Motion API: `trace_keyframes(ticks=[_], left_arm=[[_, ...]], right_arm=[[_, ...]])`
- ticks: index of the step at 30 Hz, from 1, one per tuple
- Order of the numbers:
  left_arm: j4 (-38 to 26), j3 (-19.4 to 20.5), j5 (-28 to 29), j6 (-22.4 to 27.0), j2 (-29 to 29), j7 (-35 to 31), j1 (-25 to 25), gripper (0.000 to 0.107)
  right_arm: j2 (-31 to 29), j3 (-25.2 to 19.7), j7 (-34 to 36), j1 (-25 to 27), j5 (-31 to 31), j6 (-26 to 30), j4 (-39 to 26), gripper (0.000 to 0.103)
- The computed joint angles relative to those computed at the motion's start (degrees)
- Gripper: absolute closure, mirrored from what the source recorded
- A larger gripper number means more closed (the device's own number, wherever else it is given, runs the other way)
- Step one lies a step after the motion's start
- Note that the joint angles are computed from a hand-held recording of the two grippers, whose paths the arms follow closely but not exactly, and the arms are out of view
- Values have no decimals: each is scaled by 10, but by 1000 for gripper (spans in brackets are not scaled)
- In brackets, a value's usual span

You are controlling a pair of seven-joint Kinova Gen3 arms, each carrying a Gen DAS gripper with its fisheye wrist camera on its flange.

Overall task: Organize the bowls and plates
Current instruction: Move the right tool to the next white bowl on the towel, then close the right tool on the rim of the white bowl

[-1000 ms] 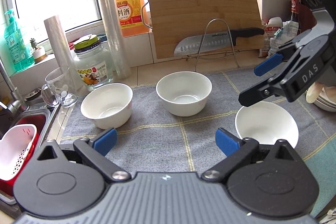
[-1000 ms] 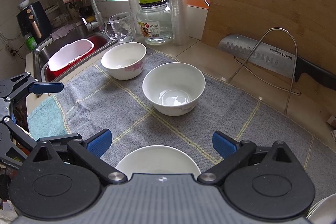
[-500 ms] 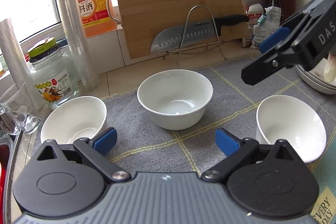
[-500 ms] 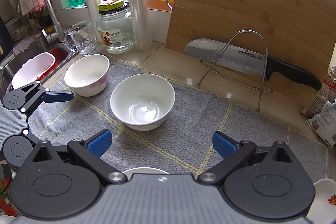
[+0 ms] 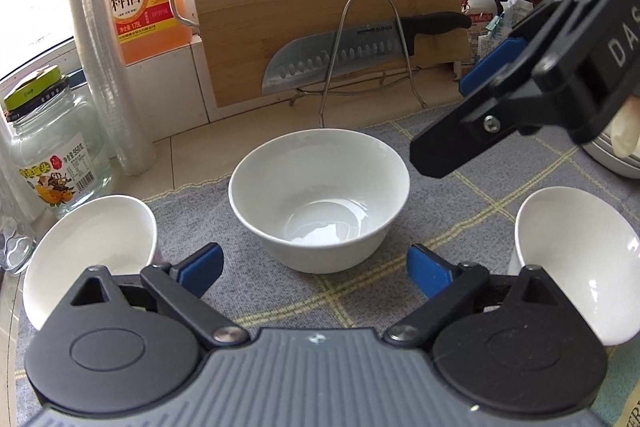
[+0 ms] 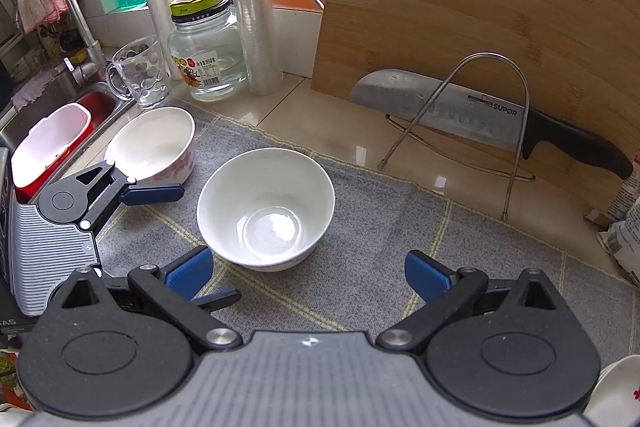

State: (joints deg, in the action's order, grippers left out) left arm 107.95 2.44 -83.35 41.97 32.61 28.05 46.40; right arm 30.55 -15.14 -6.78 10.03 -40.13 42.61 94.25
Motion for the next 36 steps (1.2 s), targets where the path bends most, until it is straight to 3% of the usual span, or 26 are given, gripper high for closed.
trace_keyframes(ticks=[10,14,24,36], left_arm=[[-11,-5,1,-13,9,-27,-9,21],[-6,-9,-8,-22,6,-20,-12,24],[0,-3,-16,-29,1,-14,-22,26],[-3,-10,-2,-31,-1,-38,-18,26]], right_arm=[[47,6,-41,-37,43,46,-75,1],[69,7,-64,-54,64,69,-111,6],[102,5,-92,-87,110,89,-157,17],[127,1,-114,-98,128,115,-193,21]])
